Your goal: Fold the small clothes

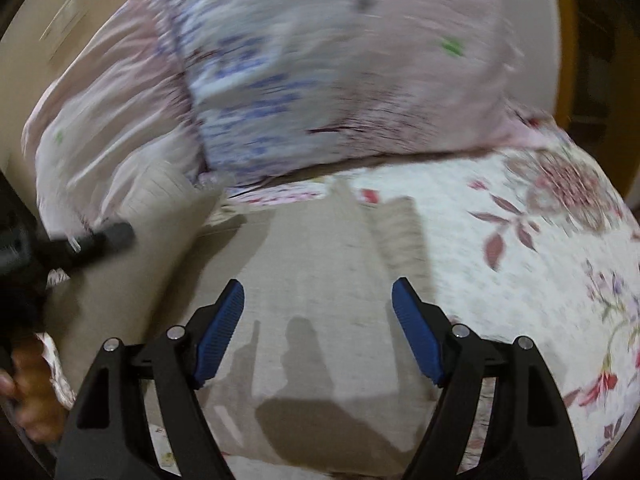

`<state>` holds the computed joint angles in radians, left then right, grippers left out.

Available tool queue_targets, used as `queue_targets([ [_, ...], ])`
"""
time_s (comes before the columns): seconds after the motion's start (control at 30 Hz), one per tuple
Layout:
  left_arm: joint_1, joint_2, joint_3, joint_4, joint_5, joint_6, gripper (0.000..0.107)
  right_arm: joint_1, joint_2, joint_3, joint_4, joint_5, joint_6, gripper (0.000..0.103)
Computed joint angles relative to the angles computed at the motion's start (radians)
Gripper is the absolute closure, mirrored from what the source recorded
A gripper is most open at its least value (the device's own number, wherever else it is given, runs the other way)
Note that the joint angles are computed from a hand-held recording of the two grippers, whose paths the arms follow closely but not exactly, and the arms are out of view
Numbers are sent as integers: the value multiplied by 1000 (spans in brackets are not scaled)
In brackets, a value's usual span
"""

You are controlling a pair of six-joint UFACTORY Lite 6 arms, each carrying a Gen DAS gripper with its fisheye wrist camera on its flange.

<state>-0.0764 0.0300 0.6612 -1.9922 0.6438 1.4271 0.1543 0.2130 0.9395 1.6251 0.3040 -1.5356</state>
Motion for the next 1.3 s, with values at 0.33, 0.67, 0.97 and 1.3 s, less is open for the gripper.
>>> queue_targets([
  [0.33,-46,-74,-37,145,100,-46,82,-228,60,74,-178,455,221,27],
  [0.67,271,-376,-191,536,-250,-275,46,-91,312,319,-395,668,506,39],
  [0.97,324,-217,-199,446,-146,-100,49,26,422,445,-417,674,555,48],
  [1.3,410,-171,-176,464,-11,-134,44,58,581,613,-294,621,626,86],
])
